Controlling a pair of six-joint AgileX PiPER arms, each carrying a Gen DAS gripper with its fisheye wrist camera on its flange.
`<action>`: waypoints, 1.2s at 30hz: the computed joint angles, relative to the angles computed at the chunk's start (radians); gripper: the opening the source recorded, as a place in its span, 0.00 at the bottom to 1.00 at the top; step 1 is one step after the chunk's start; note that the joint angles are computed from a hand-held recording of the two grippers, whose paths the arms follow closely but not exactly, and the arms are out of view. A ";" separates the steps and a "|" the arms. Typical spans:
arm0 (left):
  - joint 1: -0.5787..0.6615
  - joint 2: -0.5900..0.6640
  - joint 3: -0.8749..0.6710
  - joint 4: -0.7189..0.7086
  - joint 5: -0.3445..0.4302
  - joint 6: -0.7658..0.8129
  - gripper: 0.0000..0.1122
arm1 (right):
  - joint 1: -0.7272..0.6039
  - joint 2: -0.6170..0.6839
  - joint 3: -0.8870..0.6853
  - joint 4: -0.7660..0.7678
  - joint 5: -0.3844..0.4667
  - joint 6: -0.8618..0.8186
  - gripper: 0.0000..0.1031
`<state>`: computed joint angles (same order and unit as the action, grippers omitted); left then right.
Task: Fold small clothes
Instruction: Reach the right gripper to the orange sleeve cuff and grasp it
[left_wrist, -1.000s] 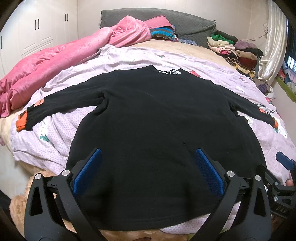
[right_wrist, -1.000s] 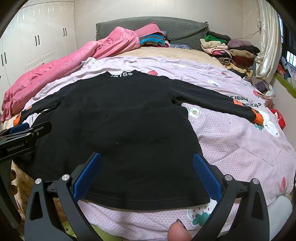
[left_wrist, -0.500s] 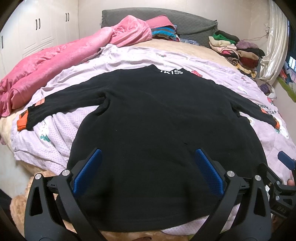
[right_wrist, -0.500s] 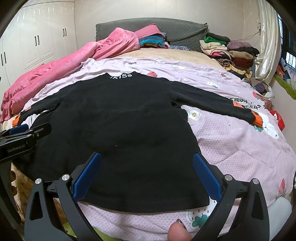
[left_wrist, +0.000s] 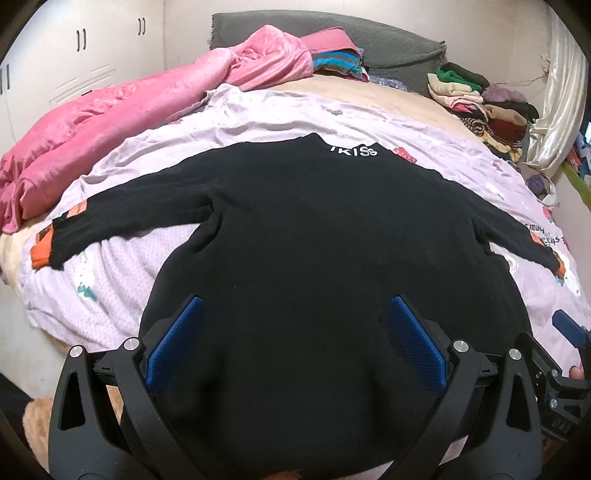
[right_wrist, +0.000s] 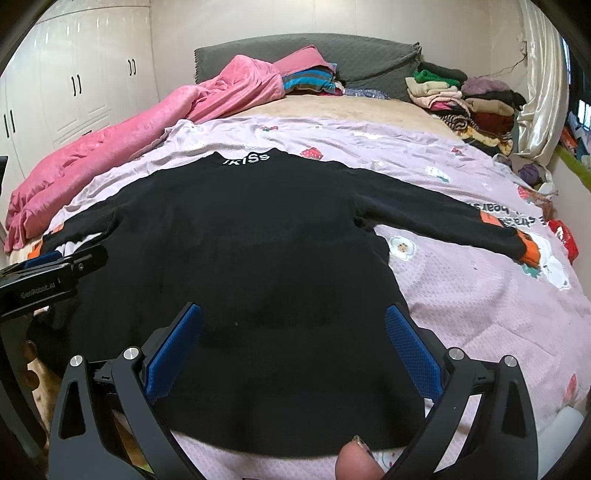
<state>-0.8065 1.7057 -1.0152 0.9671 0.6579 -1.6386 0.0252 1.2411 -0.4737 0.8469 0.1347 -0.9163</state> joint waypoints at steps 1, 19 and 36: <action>0.004 0.007 -0.013 -0.005 0.005 0.011 0.84 | -0.001 0.008 -0.010 0.009 0.001 -0.006 0.96; 0.128 0.180 -0.323 -0.255 -0.009 0.403 0.84 | -0.097 0.270 -0.311 -0.100 0.077 0.139 0.96; 0.226 0.404 -0.676 -0.525 0.055 0.727 0.84 | -0.354 0.515 -0.586 -0.306 0.095 0.422 0.96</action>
